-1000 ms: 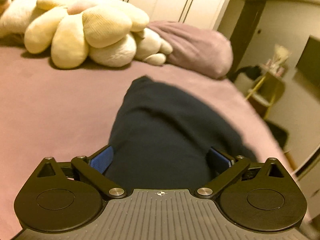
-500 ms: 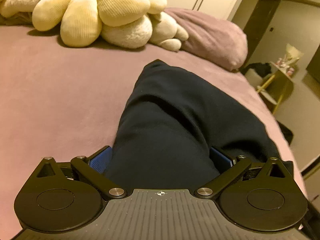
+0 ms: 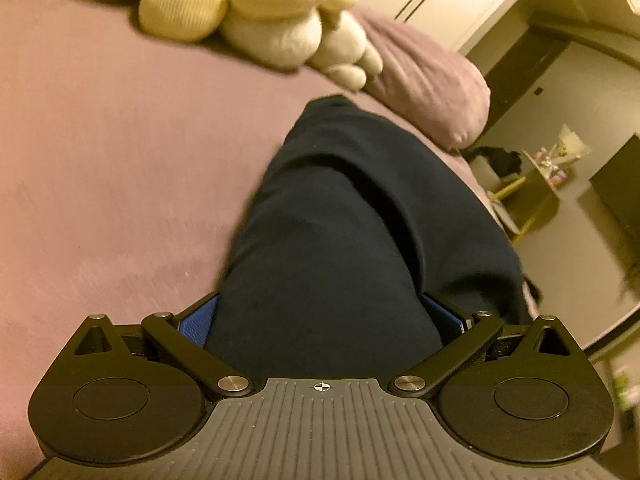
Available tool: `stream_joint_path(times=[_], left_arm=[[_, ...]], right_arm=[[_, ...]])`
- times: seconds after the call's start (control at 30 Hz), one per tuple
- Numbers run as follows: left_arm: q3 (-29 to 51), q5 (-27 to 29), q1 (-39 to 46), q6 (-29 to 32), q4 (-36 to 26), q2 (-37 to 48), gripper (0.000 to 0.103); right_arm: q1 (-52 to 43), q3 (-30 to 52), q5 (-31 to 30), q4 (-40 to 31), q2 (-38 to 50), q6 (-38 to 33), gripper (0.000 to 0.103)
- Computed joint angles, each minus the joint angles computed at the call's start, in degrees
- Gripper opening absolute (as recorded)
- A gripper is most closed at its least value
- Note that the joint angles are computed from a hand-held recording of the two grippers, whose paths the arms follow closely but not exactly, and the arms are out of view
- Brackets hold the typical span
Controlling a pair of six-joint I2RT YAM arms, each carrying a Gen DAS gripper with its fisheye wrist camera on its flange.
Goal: Fold large clothes
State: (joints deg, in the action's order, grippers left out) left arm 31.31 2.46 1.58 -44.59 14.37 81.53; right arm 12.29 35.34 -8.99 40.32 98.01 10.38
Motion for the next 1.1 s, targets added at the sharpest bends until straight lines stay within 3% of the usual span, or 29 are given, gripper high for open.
stream_joint_path(times=[0.13, 0.23, 0.27, 0.3, 0.4, 0.5, 0.6, 0.67, 0.77, 0.9, 1.0, 1.1], left_arm=[[1.71, 18.58, 11.43, 3.09, -9.6, -4.84, 0.103], [1.4, 27.09, 18.99, 10.99, -15.44, -9.07, 0.103], [1.5, 29.31, 20.63, 13.27, -17.0, -9.63, 0.103], [1.94, 31.31, 21.74, 15.07, -18.39, -9.34, 0.103], [2.92, 36.34, 22.47, 17.32, -18.78, -6.23, 0.103], [2.42, 37.52, 20.99, 14.13, -14.21, -2.57, 0.103], [2.16, 36.97, 20.0, 11.27, -9.96, 0.17, 0.103], [2.07, 36.71, 19.45, 10.32, -7.51, 1.83, 0.103], [2.62, 36.7, 19.03, 9.73, -6.63, 2.86, 0.097], [3.54, 37.75, 20.38, 11.76, -10.82, -0.35, 0.085], [3.7, 40.08, 23.57, 11.43, -12.05, -1.61, 0.082], [4.09, 40.94, 29.41, 15.77, -17.25, -5.88, 0.082]], right_arm=[[-4.13, 5.22, -8.98, -12.22, -2.44, 2.02, 0.028], [-11.63, 10.69, -23.43, -26.62, -5.41, 2.6, 0.035], [-14.79, 12.43, -27.76, -31.43, -5.95, 2.61, 0.06], [-17.06, 14.45, -29.18, -36.66, -5.95, 1.92, 0.073], [-24.85, 21.1, -40.07, -49.94, -0.39, -1.09, 0.074], [-28.05, 28.58, -46.47, -60.84, 8.49, -1.88, 0.074], [-27.98, 30.98, -50.23, -60.98, 14.17, 1.48, 0.072], [-27.13, 31.5, -50.9, -59.12, 15.91, 4.0, 0.062], [-24.62, 33.24, -51.24, -58.85, 18.29, 4.64, 0.056], [-21.29, 34.53, -50.12, -60.41, 18.02, 2.97, 0.046], [-18.34, 33.09, -47.87, -60.01, 14.4, 2.46, 0.046], [-16.43, 32.22, -49.08, -58.92, 12.78, 4.68, 0.045]])
